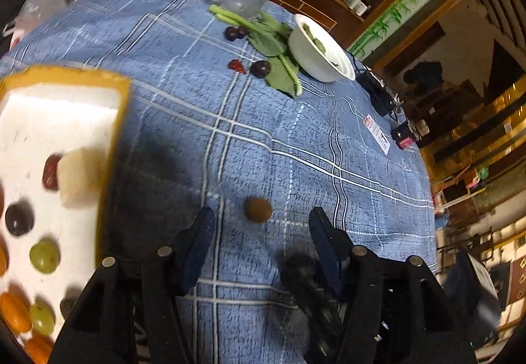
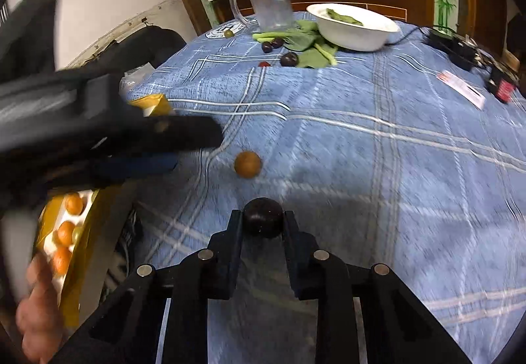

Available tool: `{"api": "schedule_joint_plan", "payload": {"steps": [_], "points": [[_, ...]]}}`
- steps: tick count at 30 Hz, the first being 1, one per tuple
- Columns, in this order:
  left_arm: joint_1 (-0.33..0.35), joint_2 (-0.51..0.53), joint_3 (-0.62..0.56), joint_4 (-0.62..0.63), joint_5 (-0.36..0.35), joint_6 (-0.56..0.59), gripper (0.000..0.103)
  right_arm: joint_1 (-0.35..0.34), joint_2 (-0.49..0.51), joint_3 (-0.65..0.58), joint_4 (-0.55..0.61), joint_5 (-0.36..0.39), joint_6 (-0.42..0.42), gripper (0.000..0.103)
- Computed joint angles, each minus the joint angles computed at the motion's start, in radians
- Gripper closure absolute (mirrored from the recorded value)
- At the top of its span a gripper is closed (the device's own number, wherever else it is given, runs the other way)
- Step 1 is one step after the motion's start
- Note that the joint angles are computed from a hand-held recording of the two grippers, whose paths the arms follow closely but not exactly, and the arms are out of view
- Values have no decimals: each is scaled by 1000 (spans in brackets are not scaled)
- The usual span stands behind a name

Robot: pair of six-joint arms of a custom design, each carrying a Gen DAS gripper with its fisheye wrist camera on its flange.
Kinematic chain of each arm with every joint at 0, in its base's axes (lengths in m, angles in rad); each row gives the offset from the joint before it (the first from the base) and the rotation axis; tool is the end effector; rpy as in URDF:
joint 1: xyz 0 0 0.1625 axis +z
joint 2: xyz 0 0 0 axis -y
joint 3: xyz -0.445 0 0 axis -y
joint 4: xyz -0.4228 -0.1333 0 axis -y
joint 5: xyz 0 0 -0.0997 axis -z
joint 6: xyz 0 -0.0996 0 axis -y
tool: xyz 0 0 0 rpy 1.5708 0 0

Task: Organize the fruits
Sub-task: 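Grasp a small brown date with the left tool while the right tool grasps a dark plum, then lower the brown date into the tray and open the left tool while the right tool drops the plum there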

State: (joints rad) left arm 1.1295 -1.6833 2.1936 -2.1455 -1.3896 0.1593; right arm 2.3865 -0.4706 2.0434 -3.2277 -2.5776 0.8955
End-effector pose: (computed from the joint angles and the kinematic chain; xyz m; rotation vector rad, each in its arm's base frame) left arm -0.0447 -0.4487 0.3068 0.8698 2.8381 -0.1326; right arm 0.3975 -0.3066 -0.1032 -0.1473 -2.3328 1.0361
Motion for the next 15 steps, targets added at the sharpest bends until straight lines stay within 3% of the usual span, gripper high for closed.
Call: {"api": "schedule_joint_plan", "payload": {"steps": [3,7,11,15], "points": [[-23,13,21,-23,28,27,44,41,-15,28,67,-40,86,78],[-53,26,59,-72,92,74,46,39,-8,66,-77,-29,67,77],[-77,32,102,-141,162,151,64,27,-11,92,-138,-11,68,77],[-89,44,135,-195,207,191,68,17,-16,117,-187,9,99,77]]}}
